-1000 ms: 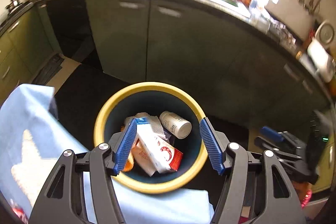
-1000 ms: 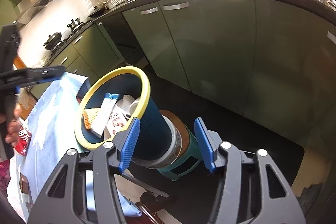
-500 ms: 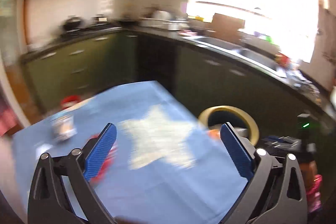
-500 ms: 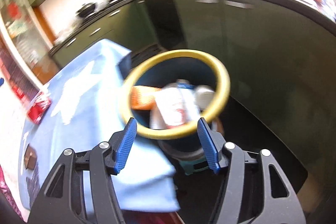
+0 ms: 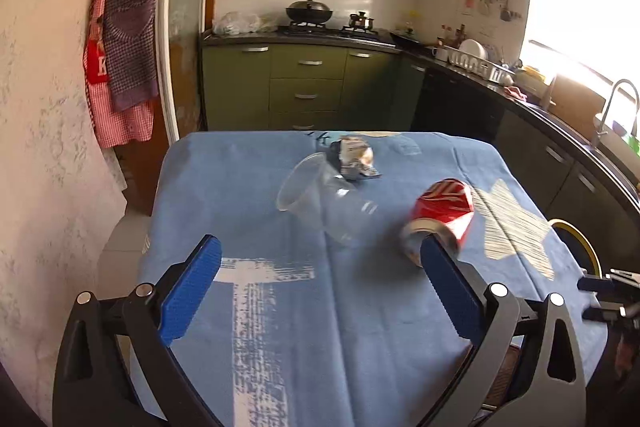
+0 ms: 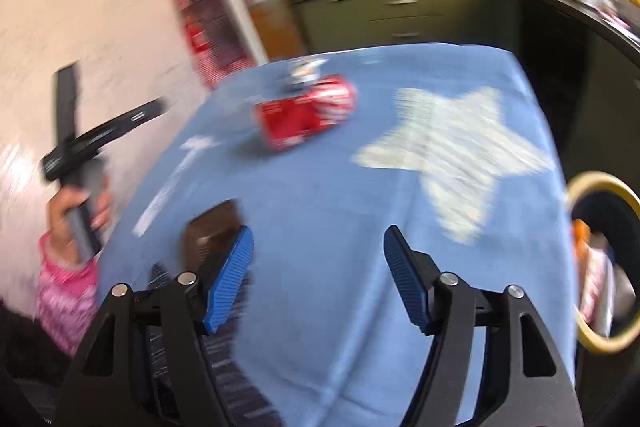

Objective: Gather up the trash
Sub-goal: 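Grasp the brown plastic tray rim with the right gripper and lift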

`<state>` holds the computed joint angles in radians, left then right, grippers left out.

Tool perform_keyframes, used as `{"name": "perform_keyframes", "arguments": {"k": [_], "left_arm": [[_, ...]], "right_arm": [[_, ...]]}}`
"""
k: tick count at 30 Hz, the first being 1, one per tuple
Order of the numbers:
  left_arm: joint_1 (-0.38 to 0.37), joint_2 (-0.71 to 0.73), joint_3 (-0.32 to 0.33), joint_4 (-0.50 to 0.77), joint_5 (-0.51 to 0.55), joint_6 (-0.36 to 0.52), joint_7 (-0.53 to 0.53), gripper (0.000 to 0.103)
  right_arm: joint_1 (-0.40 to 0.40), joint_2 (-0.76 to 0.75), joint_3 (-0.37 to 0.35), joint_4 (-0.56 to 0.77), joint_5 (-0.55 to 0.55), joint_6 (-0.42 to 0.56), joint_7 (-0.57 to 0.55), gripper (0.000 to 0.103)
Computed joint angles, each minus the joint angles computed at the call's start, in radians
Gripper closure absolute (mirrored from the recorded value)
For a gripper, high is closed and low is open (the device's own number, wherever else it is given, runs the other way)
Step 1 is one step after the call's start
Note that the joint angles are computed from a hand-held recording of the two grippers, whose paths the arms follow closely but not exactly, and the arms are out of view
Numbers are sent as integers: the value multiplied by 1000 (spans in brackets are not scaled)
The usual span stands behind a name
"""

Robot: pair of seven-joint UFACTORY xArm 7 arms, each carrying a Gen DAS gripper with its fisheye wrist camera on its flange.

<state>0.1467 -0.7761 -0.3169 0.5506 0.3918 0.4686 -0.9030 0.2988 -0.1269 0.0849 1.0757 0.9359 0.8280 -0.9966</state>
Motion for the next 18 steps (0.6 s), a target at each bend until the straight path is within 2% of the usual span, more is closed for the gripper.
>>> {"name": "perform_keyframes", "arguments": {"k": [2, 5, 8, 11, 15, 18], "left_arm": [[0, -11, 8, -33, -8, -15, -14, 5], [5, -13, 17, -71, -15, -49, -21, 5], [24, 15, -1, -75, -17, -65, -38, 5], [17, 34, 13, -83, -24, -88, -34, 5], [26, 39, -6, -75, -16, -80, -45, 5], [16, 42, 4, -75, -18, -81, -42, 5]], "right_arm": [[32, -10, 26, -6, -14, 21, -75, 34], [76, -6, 66, -20, -68, -18, -123, 33], [103, 16, 85, -20, -129, -43, -101, 33], [123, 51, 101, 0, -172, -61, -66, 33], [136, 66, 105, -1, -172, -82, -68, 29], [140, 77, 110, -2, -175, -104, -73, 28]]}}
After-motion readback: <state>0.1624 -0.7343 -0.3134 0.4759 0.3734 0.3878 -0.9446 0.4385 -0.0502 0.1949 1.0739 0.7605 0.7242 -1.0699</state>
